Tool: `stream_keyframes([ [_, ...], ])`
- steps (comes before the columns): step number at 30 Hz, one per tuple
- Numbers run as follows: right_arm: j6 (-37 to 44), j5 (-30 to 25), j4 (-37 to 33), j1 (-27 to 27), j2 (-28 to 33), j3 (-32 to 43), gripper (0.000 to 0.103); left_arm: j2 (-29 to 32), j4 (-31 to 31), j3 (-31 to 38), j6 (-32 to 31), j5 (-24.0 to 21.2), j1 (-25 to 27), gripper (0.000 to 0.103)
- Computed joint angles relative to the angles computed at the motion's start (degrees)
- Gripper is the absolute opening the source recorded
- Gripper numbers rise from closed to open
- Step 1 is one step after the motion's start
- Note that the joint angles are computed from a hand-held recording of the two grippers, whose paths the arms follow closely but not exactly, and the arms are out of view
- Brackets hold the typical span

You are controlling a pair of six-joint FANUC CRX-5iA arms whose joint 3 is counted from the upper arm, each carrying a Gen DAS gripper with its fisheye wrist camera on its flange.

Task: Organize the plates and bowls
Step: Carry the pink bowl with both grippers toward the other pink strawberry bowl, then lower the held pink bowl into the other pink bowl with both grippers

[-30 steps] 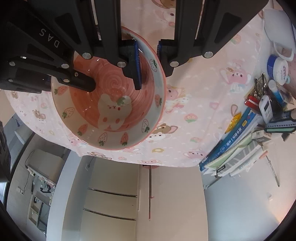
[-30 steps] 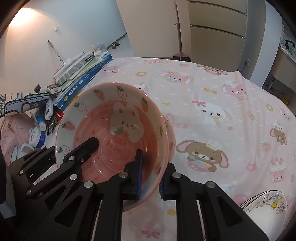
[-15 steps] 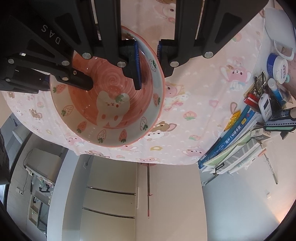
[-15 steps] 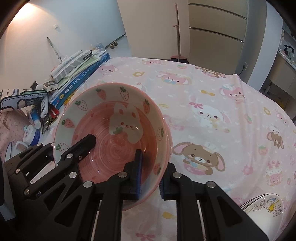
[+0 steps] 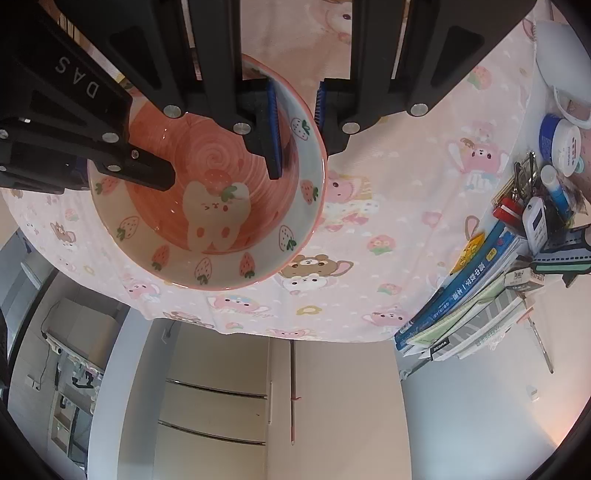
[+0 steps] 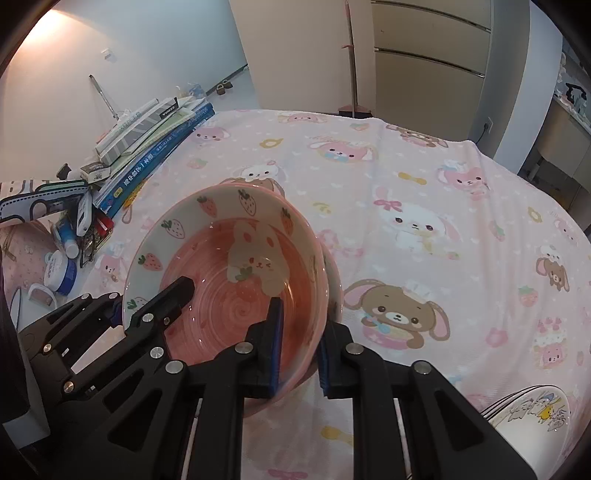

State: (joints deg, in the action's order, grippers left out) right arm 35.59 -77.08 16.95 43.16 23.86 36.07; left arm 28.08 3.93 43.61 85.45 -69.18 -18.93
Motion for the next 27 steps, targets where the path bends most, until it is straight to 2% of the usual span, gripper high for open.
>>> stream_keyframes([
  [13, -0.7, 1.4, -3.0, -1.1, -1.0, -0.3, 0.015, -0.2, 0.1, -0.5, 0.0, 0.6, 0.1, 0.016],
  [16, -1.0, 1.5, -3.3, -1.2, -1.2, -0.4, 0.015, -0.3, -1.0, -0.2, 0.1, 0.7, -0.1, 0.02],
  [23, -0.7, 0.3, 0.9, 0.1, -0.5, -0.4, 0.017, -1.7, 0.9, -2.5, 0.8, 3.4, 1.1, 0.024],
  [24, -0.7, 0.1, 1.2, 0.2, -0.4, -0.3, 0.017, -1.8, 0.9, -2.7, 0.8, 3.6, 1.1, 0.024],
  [27, -0.5, -0.4, 1.8, 0.4, 0.0, 0.0, 0.016, -2.3, 2.0, -3.8, 0.1, 4.4, 1.2, 0.012],
])
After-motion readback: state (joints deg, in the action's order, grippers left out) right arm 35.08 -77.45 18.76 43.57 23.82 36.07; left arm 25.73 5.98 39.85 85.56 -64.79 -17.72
